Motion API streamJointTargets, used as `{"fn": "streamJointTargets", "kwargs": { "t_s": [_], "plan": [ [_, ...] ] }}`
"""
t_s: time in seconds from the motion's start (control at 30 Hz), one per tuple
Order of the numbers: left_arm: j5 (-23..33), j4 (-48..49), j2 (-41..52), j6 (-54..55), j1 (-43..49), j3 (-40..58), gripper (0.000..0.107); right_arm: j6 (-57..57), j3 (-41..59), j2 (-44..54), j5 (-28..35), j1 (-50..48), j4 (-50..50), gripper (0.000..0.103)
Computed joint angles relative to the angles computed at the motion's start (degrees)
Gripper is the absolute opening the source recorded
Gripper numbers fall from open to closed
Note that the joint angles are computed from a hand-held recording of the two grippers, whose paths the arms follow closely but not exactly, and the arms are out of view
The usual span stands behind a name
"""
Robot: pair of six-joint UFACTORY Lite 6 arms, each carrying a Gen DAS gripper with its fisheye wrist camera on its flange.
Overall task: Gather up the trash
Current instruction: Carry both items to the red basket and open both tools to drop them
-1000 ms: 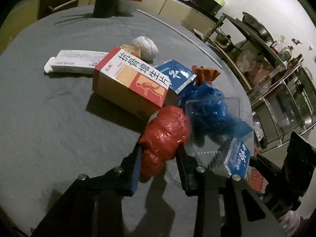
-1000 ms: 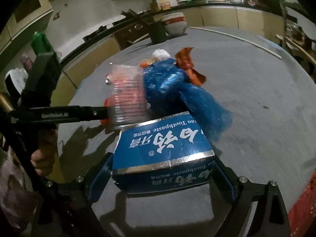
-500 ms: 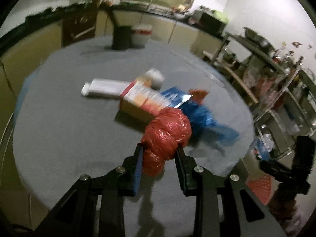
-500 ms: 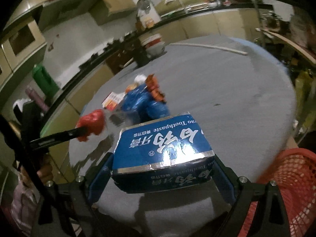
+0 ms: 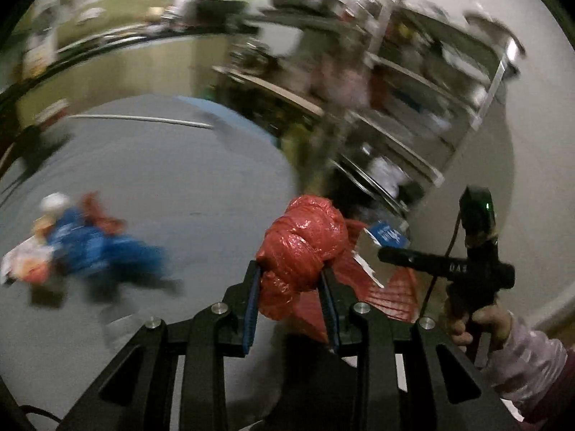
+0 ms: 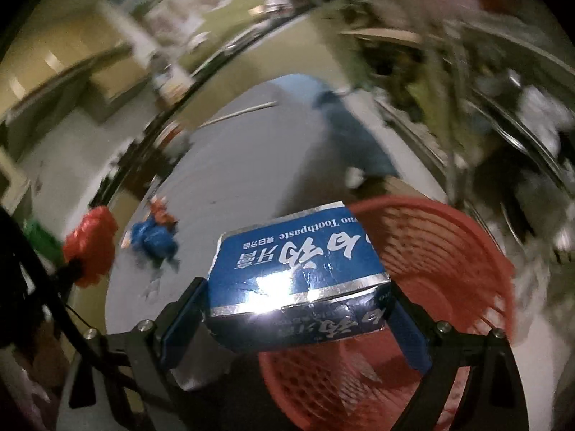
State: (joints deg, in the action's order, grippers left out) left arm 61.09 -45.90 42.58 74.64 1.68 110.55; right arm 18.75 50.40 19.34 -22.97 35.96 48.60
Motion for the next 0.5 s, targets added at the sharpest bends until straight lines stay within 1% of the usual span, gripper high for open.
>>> {"fn": "streamJointTargets", "kwargs": {
  "t_s": [0.03,0.1,0.17,0.2,0.27,0.37,0.5],
  "plan": [
    [-2.0,0.6,-1.0,-0.2,-2.6,-2.5,0.033,5.4,-4.3,-2.5,-1.2,-0.3,-3.0,0.096],
    [-3.8,2.0,-1.9,-1.4,-6.7,-5.6,0.035,13.5,-10.2,-5.9,-3.3,-0.8,-7.8,0.096],
    [-7.0,4.2,-1.3,-3.4,-10.9,-7.5,0.043,22.6,-16.0,-9.4,-6.0,-1.4,-14.0,0.097],
    [-8.2,4.9,-1.3,-3.9,-12.1,-8.2,0.052,24.8,-17.8,-10.7,-7.0,-1.4,-14.8,0.097],
    [-11.8,5.6,-1.3,-4.1,-14.5,-10.7,0.059,27.7,-20.9,-12.6,-8.6,-1.8,-16.0,0.097],
    [-14.1,7.3,-1.8,-4.6,-14.8,-12.8,0.059,29.4,-22.9,-14.1,-10.0,-2.2,-17.3,0.097],
    [-14.4,6.8,-1.7,-3.9,-12.6,-11.9,0.059,29.9,-22.9,-13.5,-11.2,-2.1,-18.0,0.097]
  ]
}}
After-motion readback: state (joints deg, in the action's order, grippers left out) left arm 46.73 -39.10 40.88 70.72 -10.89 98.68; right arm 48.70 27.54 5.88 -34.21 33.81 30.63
